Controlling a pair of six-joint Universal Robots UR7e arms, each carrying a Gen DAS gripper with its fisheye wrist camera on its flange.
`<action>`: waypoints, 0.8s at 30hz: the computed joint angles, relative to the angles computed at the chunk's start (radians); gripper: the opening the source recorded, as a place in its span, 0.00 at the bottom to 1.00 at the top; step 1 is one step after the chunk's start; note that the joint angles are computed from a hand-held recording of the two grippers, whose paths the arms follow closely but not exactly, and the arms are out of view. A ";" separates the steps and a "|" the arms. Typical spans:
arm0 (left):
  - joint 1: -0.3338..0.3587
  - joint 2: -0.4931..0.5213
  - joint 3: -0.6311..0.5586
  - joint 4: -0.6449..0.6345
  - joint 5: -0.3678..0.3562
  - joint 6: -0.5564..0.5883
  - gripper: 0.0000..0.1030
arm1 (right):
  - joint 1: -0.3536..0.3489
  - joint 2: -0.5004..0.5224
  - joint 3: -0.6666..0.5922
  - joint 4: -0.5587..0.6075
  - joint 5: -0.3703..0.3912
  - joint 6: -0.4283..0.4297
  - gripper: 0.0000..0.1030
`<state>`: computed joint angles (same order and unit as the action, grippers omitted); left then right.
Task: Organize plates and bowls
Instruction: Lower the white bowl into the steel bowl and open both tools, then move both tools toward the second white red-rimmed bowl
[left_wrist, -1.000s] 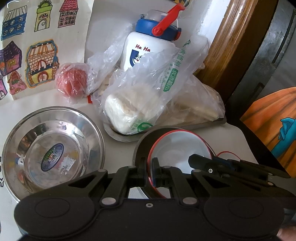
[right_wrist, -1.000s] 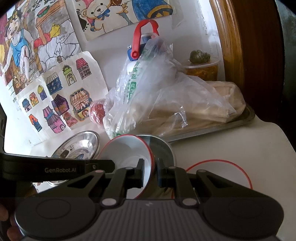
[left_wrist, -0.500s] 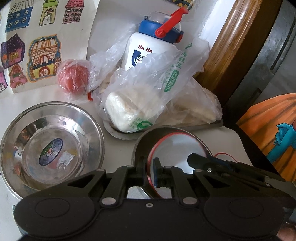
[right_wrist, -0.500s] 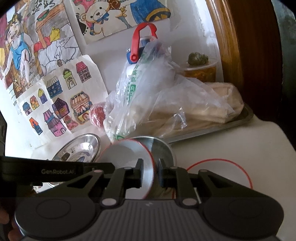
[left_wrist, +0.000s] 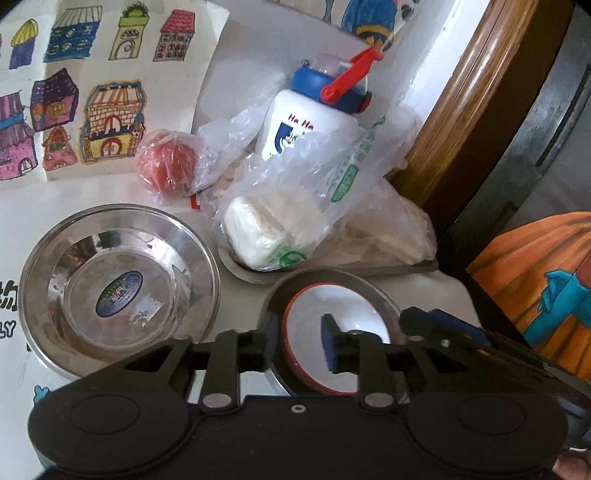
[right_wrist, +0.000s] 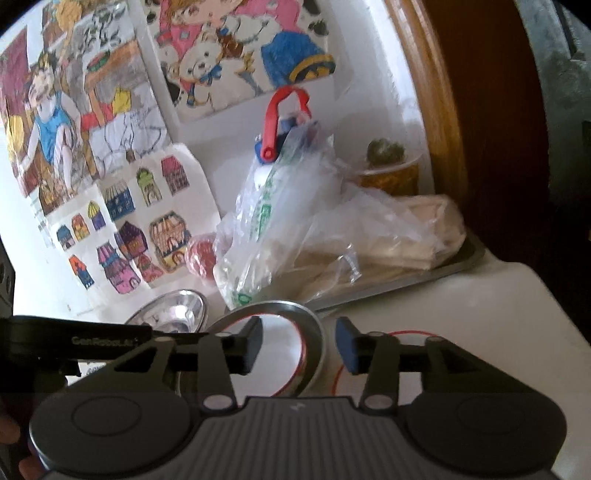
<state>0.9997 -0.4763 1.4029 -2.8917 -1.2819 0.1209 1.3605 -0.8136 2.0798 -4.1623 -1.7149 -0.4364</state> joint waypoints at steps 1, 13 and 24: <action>-0.003 -0.006 0.013 -0.015 -0.001 -0.004 0.47 | -0.006 -0.008 0.015 -0.018 0.008 -0.001 0.58; -0.069 -0.084 0.234 -0.259 -0.005 0.007 0.83 | -0.083 -0.122 0.209 -0.183 0.043 -0.036 0.85; -0.149 -0.065 0.379 -0.357 0.072 -0.110 0.87 | -0.158 -0.153 0.314 -0.242 0.074 -0.086 0.90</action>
